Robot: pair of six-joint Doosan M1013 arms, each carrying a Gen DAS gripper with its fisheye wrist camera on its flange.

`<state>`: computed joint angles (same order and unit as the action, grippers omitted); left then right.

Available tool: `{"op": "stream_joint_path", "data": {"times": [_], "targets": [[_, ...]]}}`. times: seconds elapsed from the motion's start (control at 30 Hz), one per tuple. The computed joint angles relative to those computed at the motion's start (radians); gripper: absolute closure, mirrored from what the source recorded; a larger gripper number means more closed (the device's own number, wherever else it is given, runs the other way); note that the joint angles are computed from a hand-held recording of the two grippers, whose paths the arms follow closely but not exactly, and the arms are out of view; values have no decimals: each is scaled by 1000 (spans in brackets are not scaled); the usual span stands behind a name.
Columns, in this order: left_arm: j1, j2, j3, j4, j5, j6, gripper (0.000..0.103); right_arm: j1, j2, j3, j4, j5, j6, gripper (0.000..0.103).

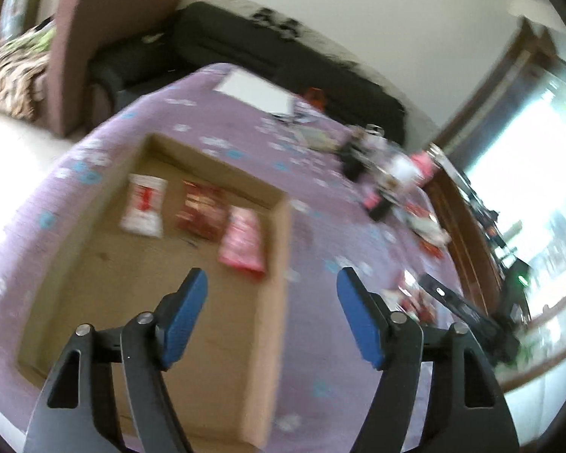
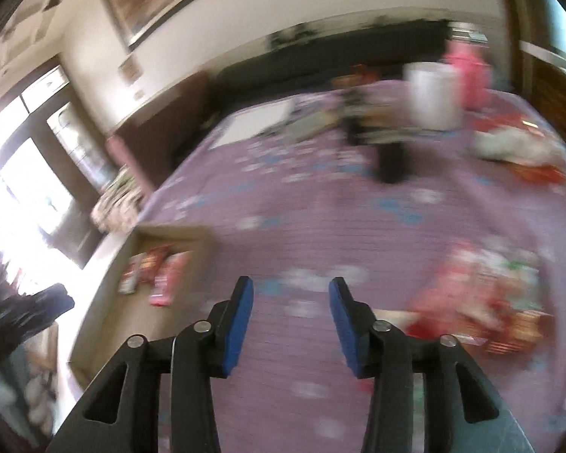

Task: Organize snacks
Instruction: 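Grasp the white wrapped candy with the left tool while the right tool grasps the green candy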

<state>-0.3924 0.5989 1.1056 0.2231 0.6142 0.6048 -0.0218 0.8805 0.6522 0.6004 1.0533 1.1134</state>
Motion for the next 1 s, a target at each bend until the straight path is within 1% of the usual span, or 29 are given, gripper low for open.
{"op": "stream_joint_path", "data": {"times": [0.07, 0.13, 0.23, 0.33, 0.43, 0.47, 0.5, 0.53, 0.57, 0.63, 0.67, 0.7, 0.73, 0.77, 0.8, 0.87, 0.93, 1.0], "targets": [[-16, 12, -15, -47, -2, 64, 32, -22, 0, 8, -30, -6, 48, 56], [-29, 28, -37, -88, 7, 119, 32, -44, 14, -1, -32, 28, 94, 56], [-48, 51, -70, -112, 38, 172, 32, -52, 15, 13, -14, 43, 83, 56], [-59, 64, -88, -119, 69, 182, 32, -38, 16, 21, -22, 33, 50, 56], [-66, 60, -81, -82, 82, 146, 32, -6, 23, 17, -103, -11, 34, 59], [-67, 57, -76, -69, 83, 133, 32, 0, 27, 11, -127, -17, 35, 62], [-67, 54, -71, -56, 86, 120, 32, 15, 45, -20, -188, 0, 55, 67], [-69, 52, -66, -45, 89, 109, 32, 22, 60, -45, -218, 25, 72, 77], [-69, 51, -63, -40, 93, 103, 32, 26, 80, -79, -233, 69, 88, 81], [-68, 52, -63, -33, 100, 98, 32, 20, 105, -119, -140, 184, 56, 81], [-68, 55, -66, -32, 106, 97, 32, 15, 111, -127, -97, 222, 38, 81], [-66, 59, -71, -41, 112, 104, 32, 5, 124, -145, -8, 301, 10, 81], [-65, 63, -74, -52, 112, 114, 32, -6, 134, -160, 70, 360, -3, 81], [-65, 65, -77, -58, 113, 120, 32, -19, 135, -156, 146, 395, -12, 80], [-65, 70, -83, -65, 116, 131, 32, -32, 115, -121, 193, 380, -26, 80], [-65, 81, -97, -87, 120, 160, 32, -48, 75, -59, 207, 312, -55, 76], [-66, 95, -117, -113, 129, 189, 32, -64, 15, 30, 168, 176, -84, 73], [-67, 115, -144, -150, 142, 222, 32, -72, -21, 87, 119, 82, -88, 72]]}}
